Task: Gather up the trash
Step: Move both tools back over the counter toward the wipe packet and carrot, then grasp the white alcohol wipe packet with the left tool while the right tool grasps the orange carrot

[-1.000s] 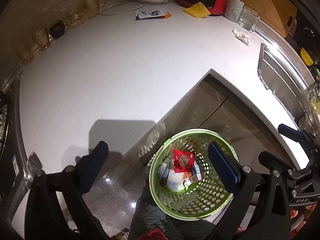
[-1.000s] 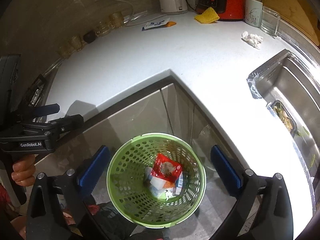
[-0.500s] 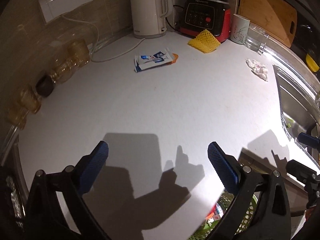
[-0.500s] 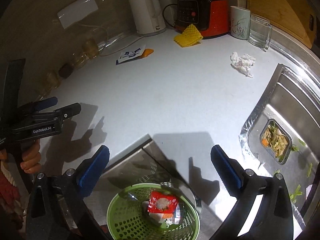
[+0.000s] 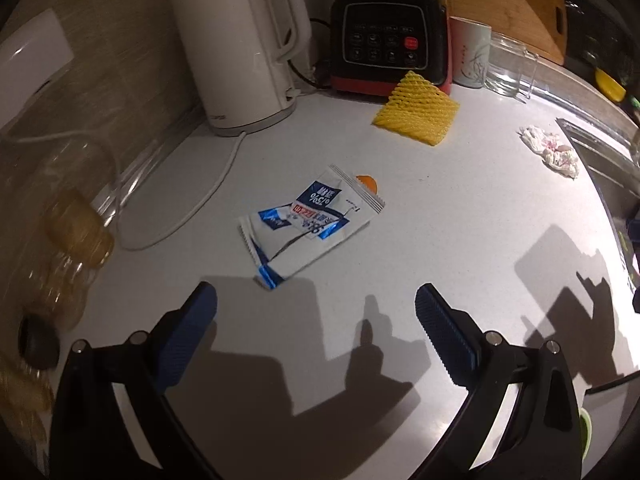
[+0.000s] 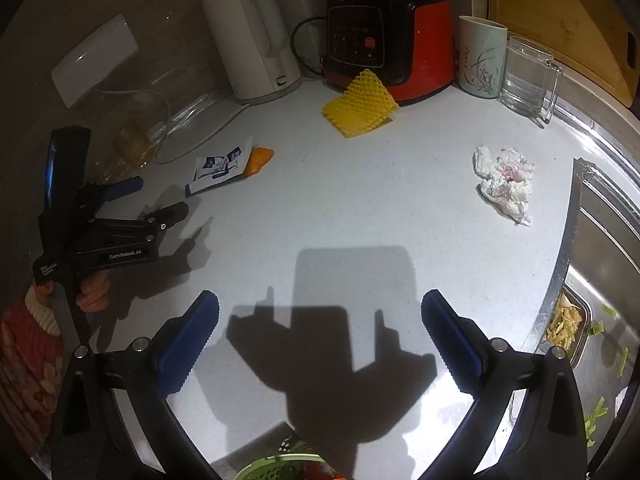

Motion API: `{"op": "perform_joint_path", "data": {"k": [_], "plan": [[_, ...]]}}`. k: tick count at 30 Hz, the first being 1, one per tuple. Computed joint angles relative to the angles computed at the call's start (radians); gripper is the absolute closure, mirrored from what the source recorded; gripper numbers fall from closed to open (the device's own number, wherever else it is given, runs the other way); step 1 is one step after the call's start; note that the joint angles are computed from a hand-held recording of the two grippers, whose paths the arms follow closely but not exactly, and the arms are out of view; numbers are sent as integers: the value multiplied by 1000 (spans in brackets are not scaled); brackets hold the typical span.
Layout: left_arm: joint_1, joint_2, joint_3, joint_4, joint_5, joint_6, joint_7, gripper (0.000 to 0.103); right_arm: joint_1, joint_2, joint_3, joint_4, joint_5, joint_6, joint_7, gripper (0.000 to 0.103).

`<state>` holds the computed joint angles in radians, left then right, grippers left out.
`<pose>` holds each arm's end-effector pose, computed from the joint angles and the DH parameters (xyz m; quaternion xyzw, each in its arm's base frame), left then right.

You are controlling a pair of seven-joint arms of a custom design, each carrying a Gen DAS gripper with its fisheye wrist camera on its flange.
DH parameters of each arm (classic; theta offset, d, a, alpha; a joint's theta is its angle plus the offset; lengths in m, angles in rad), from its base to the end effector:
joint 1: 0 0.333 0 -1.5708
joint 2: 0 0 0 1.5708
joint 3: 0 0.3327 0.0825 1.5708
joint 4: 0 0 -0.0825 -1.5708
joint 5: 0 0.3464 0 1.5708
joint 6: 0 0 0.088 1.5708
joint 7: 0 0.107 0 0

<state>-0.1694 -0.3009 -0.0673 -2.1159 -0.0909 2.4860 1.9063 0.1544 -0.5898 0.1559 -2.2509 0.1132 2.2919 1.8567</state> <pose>0.4577 -0.1149 0.6420 -0.4721 0.8174 -0.2416 0.2249 0.3482 0.1347 0.6684 -0.6657 0.6798 -0.1381 0.2752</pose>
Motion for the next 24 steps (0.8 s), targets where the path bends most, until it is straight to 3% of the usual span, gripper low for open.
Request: {"op": "perform_joint_path", "data": {"k": [5,11,15,19,22,24], "plan": [[-2,148,35,124,-85,-29,237,8,-11,76,7,51,-27,4,11,3],[58,261,17,273,-252,-189,517,8,3,128,1,83,-38,3,32,3],[105,313,-20,356,-294,-302,634,8,15,139,-11,76,-15,4,50,3],[133,366,-54,428,-279,-374,675,8,18,151,-13,72,-16,-6,63,3],[151,388,-68,462,-292,-416,681,17,22,164,-17,79,-17,-6,62,3],[163,403,-75,492,-304,-456,677,33,27,173,-19,84,-14,-2,60,3]]}}
